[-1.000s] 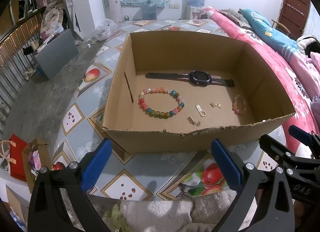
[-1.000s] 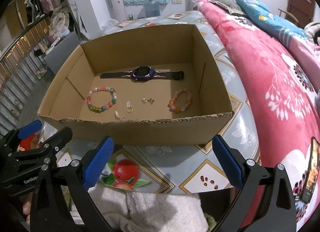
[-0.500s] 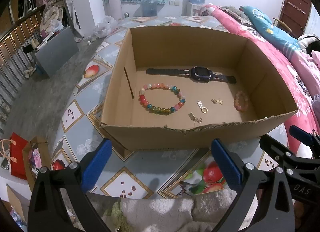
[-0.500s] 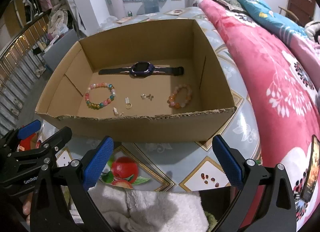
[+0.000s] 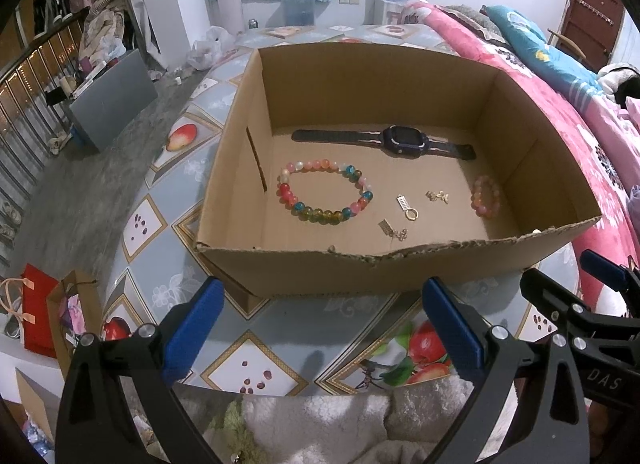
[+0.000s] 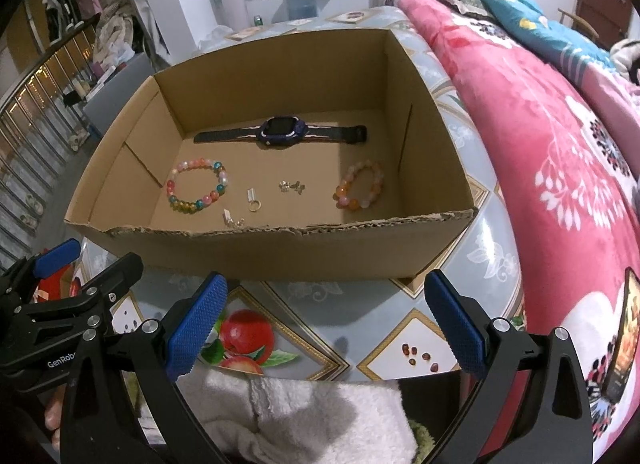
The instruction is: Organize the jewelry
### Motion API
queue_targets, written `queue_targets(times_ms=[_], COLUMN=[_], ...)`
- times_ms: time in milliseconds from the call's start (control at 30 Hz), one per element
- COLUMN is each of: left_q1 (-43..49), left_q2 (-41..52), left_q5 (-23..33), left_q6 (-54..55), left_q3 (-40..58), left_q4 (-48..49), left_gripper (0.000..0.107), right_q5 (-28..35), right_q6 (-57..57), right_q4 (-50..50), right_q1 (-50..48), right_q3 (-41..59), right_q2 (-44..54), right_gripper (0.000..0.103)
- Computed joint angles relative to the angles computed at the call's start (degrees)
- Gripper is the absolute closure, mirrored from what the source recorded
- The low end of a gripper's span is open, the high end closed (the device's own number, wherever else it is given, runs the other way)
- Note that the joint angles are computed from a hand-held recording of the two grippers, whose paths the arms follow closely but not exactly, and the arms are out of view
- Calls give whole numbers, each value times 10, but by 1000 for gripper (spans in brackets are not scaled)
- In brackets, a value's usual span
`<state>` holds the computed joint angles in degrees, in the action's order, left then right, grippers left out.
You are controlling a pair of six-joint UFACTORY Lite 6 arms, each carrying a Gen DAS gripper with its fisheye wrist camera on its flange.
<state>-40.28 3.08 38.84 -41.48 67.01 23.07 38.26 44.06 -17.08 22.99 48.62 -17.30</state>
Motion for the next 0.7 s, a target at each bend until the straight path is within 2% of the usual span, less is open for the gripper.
queue_targets(times_ms=[700], left_q1=[7], left_q2=[20], left_q5=[8], left_q6=[19], left_q3=[15], left_q4=[-17], left_gripper=[10], right_q5=[-6], right_q6=[-26], right_q4=[27], right_q1=[-12], right_q3=[3], right_q2=[17], right_gripper=[8])
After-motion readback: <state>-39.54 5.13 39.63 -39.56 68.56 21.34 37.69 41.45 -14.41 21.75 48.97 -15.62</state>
